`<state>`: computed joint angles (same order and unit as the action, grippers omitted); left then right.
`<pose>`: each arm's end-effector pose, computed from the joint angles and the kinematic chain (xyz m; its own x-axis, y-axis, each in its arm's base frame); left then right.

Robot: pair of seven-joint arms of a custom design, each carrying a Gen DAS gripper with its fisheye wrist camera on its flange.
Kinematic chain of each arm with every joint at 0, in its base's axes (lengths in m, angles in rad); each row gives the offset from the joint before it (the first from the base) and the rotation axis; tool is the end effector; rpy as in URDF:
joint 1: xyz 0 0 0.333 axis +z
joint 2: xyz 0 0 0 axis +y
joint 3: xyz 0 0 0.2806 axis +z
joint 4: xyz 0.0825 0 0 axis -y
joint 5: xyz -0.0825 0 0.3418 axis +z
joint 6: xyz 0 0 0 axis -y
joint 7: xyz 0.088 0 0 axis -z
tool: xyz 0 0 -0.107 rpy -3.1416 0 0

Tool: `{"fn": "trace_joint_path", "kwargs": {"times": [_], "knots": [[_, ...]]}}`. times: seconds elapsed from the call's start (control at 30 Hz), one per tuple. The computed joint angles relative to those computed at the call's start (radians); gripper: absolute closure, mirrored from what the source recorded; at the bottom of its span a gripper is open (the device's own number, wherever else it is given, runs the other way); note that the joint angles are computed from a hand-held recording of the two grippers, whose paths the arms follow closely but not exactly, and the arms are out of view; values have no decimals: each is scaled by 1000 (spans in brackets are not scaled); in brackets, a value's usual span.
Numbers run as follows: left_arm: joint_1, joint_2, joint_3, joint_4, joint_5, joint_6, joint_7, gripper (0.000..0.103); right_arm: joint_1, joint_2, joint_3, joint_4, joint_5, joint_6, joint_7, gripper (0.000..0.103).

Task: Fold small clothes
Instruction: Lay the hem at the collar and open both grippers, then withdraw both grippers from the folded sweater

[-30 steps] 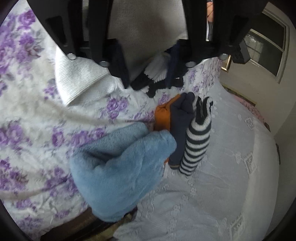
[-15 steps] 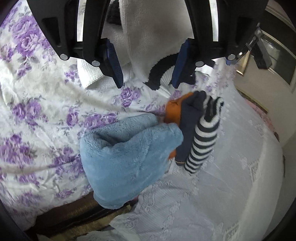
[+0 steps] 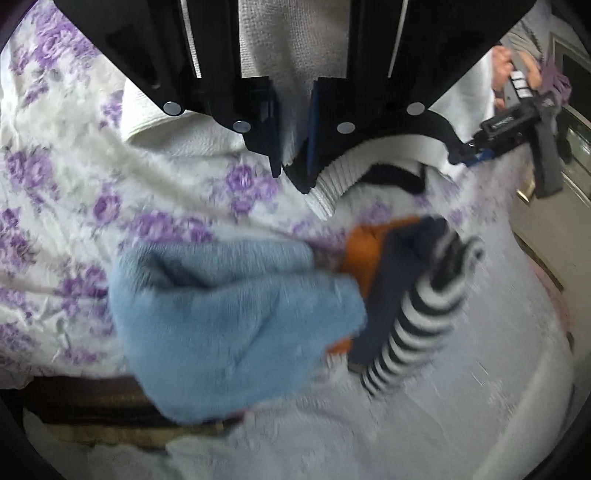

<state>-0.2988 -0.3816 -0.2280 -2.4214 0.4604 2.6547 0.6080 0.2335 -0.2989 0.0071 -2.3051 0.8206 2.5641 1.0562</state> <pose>0.3780 -0.2421 0.4984 0.0428 -0.9936 0.1042 -0.7590 -0.1002 -0.6433 0.4592 0.1014 0.5075 0.3042 -0.8480 -0.4339 -0.8165 0.0025 -0.5773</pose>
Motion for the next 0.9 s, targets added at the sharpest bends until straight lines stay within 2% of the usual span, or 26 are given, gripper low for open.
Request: {"fn": "trace_joint_path", "kwargs": {"times": [0.03, 0.07, 0.13, 0.17, 0.2, 0.23, 0.3, 0.37, 0.47, 0.53, 0.67, 0.73, 0.77, 0.8, 0.83, 0.87, 0.9], "knots": [[12, -12, -9, -9, 22, 19, -20, 67, 3, -14, 4, -12, 9, 28, -9, 89], [28, -12, -19, -5, 47, 19, -39, 67, -2, -17, 15, -17, -7, 52, 8, 90], [40, 1, -43, 18, 79, -30, -68, 65, -37, 2, 51, -19, -114, 77, 117, 93], [31, 20, -37, 33, 64, -58, -58, 61, -52, 23, 58, -8, -166, 57, 172, 94], [24, 51, -27, 62, 43, -101, -37, 57, -48, 48, 37, 14, -156, 6, 185, 91], [23, 58, -26, 71, 37, -121, -40, 49, -43, 53, 19, 18, -125, -6, 183, 91], [24, 32, -13, 47, 28, -94, -64, 43, -38, 42, 12, 10, -105, 9, 176, 83], [24, -6, -3, 17, 17, -64, -85, 43, -39, 11, 29, -18, -130, 63, 183, 82], [22, -66, -8, -12, 33, -30, -103, 44, -3, -61, 35, -55, -121, 126, 117, 82], [9, -87, -26, 2, 54, -25, -90, 43, 36, -99, 19, -56, -87, 101, 57, 82], [-95, -62, 7, 22, -21, 30, 50, 26, 64, -136, 51, -65, -119, 30, 21, 79], [-96, -15, -36, 66, 1, -21, 83, 18, 58, -127, 95, -66, -197, 2, 39, 72], [-84, 12, -66, 86, 33, -58, 75, 10, 30, -109, 139, -66, -287, -6, 94, 62], [-66, 72, -113, 134, 84, -151, 64, 8, 7, -80, 180, -71, -381, -4, 145, 60], [-51, 127, -150, 175, 122, -233, 66, 4, 13, -79, 186, -94, -405, 35, 146, 58], [-62, 147, -153, 191, 163, -266, 20, 4, 18, -90, 194, -119, -427, 84, 159, 58], [-67, 138, -156, 196, 197, -282, -9, 4, 15, -97, 200, -116, -456, 80, 182, 58]]}}
